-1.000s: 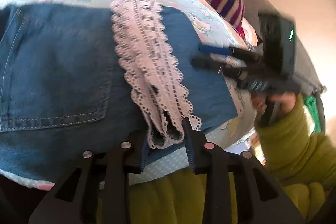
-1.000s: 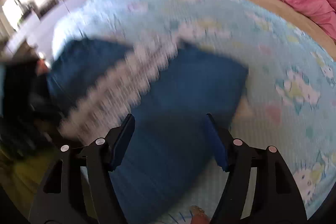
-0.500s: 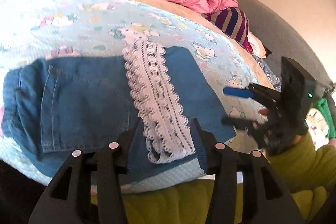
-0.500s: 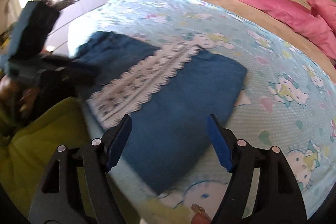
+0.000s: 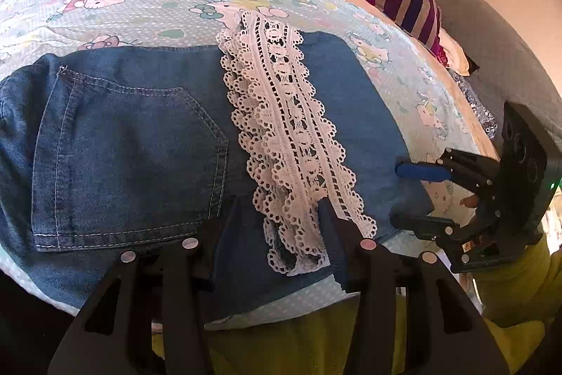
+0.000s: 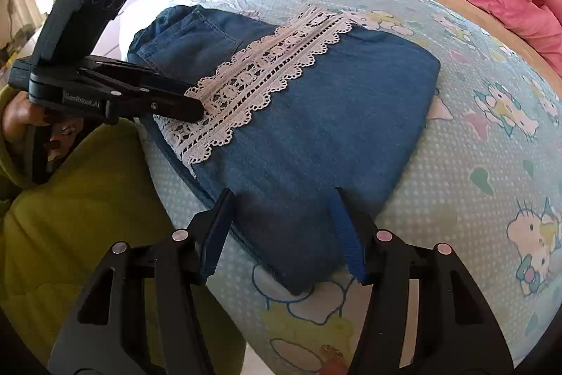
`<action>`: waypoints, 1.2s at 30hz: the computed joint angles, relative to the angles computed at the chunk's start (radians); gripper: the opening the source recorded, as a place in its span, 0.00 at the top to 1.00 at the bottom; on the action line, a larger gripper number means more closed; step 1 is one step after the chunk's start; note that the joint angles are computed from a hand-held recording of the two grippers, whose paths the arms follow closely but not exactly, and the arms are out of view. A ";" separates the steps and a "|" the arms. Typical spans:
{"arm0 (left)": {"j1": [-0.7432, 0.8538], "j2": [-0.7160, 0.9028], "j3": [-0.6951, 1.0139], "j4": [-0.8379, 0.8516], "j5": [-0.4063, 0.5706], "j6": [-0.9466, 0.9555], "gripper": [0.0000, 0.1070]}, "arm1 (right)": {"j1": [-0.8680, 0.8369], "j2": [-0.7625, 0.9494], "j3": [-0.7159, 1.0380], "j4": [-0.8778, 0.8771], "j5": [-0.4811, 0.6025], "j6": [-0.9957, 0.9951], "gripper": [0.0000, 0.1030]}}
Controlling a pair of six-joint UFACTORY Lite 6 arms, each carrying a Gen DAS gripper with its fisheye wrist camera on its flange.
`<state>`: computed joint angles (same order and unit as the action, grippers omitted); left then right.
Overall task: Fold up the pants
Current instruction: 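Release the lace hem and smooth the stacked legs with the right tool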
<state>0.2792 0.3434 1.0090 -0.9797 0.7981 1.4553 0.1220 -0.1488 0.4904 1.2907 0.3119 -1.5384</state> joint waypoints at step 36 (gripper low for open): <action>-0.102 -0.288 -0.238 -0.047 -0.100 0.140 0.30 | 0.043 0.659 0.935 -0.630 0.091 0.666 0.68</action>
<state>0.1768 0.0558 0.7714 -1.0267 0.6981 1.5955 0.1652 0.5105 1.4254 0.6609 0.4025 -0.8726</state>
